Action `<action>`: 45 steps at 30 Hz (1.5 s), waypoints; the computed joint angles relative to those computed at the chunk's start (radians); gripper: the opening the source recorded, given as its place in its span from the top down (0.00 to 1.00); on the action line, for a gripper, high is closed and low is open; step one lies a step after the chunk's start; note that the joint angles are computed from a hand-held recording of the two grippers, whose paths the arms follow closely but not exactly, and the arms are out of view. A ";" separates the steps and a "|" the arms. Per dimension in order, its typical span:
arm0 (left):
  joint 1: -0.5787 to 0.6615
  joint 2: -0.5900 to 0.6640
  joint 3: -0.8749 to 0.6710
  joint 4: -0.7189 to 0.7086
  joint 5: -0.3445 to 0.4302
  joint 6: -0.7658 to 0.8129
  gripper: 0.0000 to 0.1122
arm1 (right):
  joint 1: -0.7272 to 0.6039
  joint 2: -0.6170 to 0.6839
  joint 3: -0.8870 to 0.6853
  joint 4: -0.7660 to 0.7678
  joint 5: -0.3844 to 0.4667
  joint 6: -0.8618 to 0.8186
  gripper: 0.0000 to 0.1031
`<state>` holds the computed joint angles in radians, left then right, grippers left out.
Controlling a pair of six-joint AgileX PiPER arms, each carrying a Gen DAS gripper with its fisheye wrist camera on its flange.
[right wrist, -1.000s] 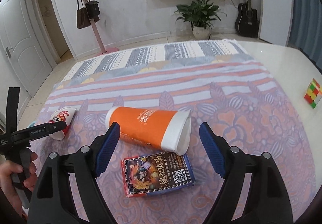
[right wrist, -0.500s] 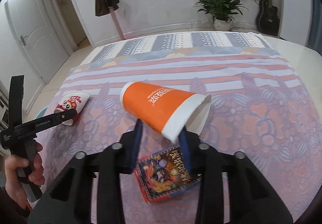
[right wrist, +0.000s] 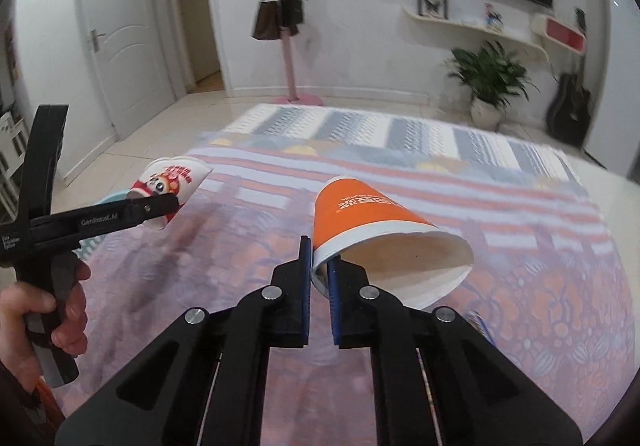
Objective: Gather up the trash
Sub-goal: 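Carry both cups over the blue basket and open both tools to drop them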
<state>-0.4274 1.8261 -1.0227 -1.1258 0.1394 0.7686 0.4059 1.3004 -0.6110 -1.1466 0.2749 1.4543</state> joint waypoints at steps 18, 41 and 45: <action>0.458 -0.316 0.150 0.033 0.155 0.145 0.47 | 0.388 0.353 -0.583 0.150 0.134 -0.267 0.94; 0.853 -0.115 0.032 0.072 0.316 0.124 0.47 | 0.440 0.992 -1.446 0.940 0.391 -1.017 0.94; 0.866 -0.090 0.018 0.103 0.320 0.101 0.47 | 0.433 1.059 -1.535 0.985 0.434 -1.054 0.94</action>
